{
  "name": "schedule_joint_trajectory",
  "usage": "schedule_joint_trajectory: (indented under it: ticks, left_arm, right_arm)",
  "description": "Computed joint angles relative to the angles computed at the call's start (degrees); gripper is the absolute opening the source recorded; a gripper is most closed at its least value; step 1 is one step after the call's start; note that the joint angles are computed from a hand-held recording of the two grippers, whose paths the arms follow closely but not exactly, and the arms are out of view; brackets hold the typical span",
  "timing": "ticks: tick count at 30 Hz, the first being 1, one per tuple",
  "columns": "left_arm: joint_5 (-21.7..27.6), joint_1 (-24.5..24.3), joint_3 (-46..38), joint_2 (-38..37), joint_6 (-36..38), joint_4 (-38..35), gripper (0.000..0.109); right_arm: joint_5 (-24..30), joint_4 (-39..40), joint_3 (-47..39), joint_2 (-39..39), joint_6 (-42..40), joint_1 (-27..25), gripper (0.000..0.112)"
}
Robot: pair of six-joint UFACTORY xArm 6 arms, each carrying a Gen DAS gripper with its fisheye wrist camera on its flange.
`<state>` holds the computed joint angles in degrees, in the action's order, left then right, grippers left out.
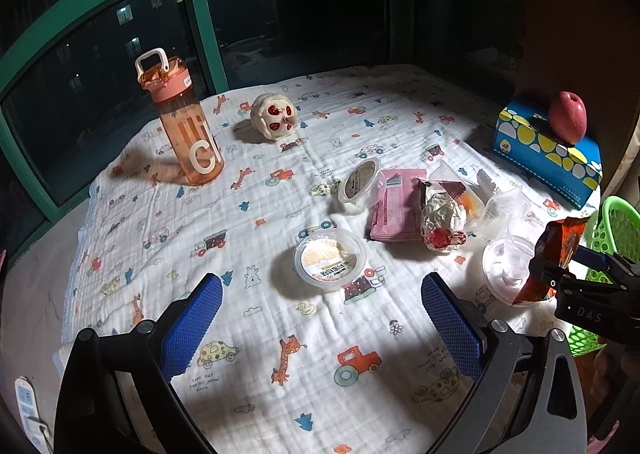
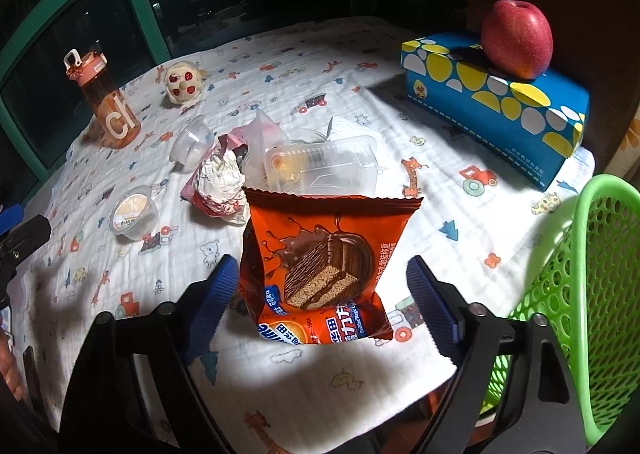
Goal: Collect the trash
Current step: 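Grasp the orange wafer wrapper with the right tool while the left tool grasps the round plastic tub, then carry the wafer wrapper over the green wastebasket and open the right tool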
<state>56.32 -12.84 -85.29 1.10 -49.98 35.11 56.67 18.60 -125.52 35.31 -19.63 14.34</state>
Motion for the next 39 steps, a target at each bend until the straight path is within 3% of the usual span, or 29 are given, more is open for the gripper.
schedule_joint_trajectory:
  ticks: [5, 11, 19, 28, 36, 39]
  left_arm:
    - [-1.8, 1.9, 1.0, 0.4, 1.4, -1.9, 0.097]
    - [-4.3, 4.8, 1.1, 2.5, 6.0, -6.3, 0.097]
    - [-6.9, 7.6, -3.1, 9.0, 15.3, -14.2, 0.097]
    - [-5.1, 8.7, -9.1, 15.9, 19.9, -16.6, 0.095]
    - [-5.8, 9.4, -9.4, 17.3, 21.9, -19.9, 0.067]
    - [-6.5, 9.2, -8.5, 16.6, 21.2, -19.5, 0.065]
  right_arm:
    - [2.3, 0.3, -2.7, 1.6, 0.2, -0.4, 0.057]
    - [2.2, 1.0, -1.8, 0.7, 0.1, -0.8, 0.050]
    - [1.4, 2.5, -0.8, -1.0, 0.0, -1.4, 0.046]
    - [-0.4, 4.3, 2.9, -4.7, -0.2, -2.1, 0.046]
    - [-2.2, 5.2, 7.6, -8.6, -1.1, -3.2, 0.046]
    - [-2.8, 5.1, 9.0, -9.6, -0.8, -3.7, 0.046]
